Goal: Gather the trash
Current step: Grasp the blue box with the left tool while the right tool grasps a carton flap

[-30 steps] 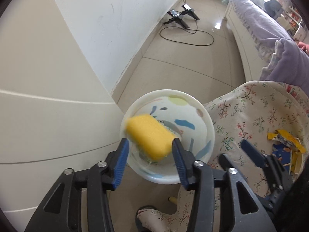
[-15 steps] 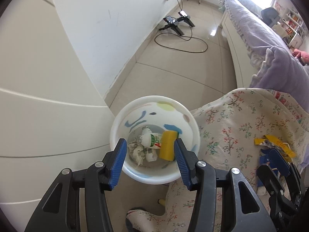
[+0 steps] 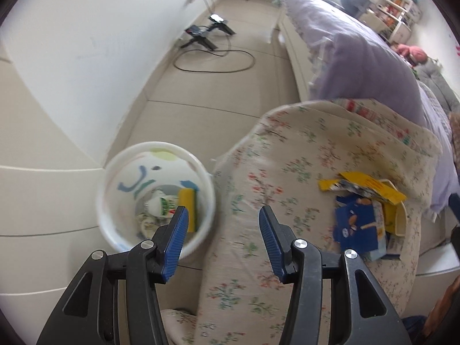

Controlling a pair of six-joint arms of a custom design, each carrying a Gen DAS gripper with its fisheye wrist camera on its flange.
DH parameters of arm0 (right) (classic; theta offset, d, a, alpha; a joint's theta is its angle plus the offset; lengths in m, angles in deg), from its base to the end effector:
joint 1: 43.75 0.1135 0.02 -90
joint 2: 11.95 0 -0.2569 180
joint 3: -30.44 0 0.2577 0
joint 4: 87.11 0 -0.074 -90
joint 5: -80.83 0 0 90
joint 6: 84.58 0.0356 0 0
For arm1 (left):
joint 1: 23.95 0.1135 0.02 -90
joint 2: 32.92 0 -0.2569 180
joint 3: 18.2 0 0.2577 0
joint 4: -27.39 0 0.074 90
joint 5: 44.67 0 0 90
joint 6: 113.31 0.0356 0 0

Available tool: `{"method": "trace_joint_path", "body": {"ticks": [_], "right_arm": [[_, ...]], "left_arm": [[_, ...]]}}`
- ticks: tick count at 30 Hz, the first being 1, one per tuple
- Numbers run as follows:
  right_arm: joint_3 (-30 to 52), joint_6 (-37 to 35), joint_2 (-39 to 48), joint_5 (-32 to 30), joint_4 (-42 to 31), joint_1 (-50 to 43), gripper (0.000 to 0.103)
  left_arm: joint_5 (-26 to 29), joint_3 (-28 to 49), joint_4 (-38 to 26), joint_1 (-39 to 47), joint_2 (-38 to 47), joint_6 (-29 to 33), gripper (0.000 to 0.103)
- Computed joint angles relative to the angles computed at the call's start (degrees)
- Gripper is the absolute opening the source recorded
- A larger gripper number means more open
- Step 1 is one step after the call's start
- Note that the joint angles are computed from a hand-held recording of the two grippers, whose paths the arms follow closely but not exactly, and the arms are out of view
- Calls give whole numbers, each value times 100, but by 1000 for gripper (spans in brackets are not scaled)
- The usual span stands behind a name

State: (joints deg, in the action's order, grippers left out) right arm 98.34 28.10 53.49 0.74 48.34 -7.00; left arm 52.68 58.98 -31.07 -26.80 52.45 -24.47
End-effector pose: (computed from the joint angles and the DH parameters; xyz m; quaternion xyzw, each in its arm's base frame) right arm 0.2053 0.1456 0.2851 -0.0767 0.9079 0.1320 0.3904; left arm 0.2971 -0.0193 0.2325 0.0274 0.9770 -0.0698 0.1996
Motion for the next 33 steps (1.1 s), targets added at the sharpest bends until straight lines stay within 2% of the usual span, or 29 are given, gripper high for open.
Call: {"method": "trace_joint_path", "body": {"ticks": [6,11,13,15,23,27,31,32,33], "right_arm": [[-409,-607,-1373,-329,-958,-1349,81],[-1130,-696,-1971,-1721,-986,-3472,81],[-1225,-787,-1806,-1992,-1045,-4006,81],[-1275,-915,-1687,-2076,-1077,-4264,81],[-1439,-1187,-1319,-2128,-1213,-4727,81],[-1479,-1317,-1234,-1980,-1273,-4876,81],[-1518,-1388,-1230,-1833,-1331,-4848,81],[-1527,-1399,-1237,-1824,-1341,-4833,81],[-1532,-1401,-1239,-1813,-1348,-4814,81]], "left_arm": [[-136,-219,129,-1173,18,-405,54],[-175,-105,295,-2296,292,-751,55],[-296,-9,404,-2718,476,-938,62],[-331,125,457,-3004,681,-1060,67],[-818,701,569,-3819,1523,-1399,67],[-1469,933,530,-4086,1876,-1495,67],[-1494,875,646,-4045,1883,-1513,66],[-1470,843,656,-4017,1848,-1488,58],[-1417,803,659,-3989,1800,-1458,40]]}}
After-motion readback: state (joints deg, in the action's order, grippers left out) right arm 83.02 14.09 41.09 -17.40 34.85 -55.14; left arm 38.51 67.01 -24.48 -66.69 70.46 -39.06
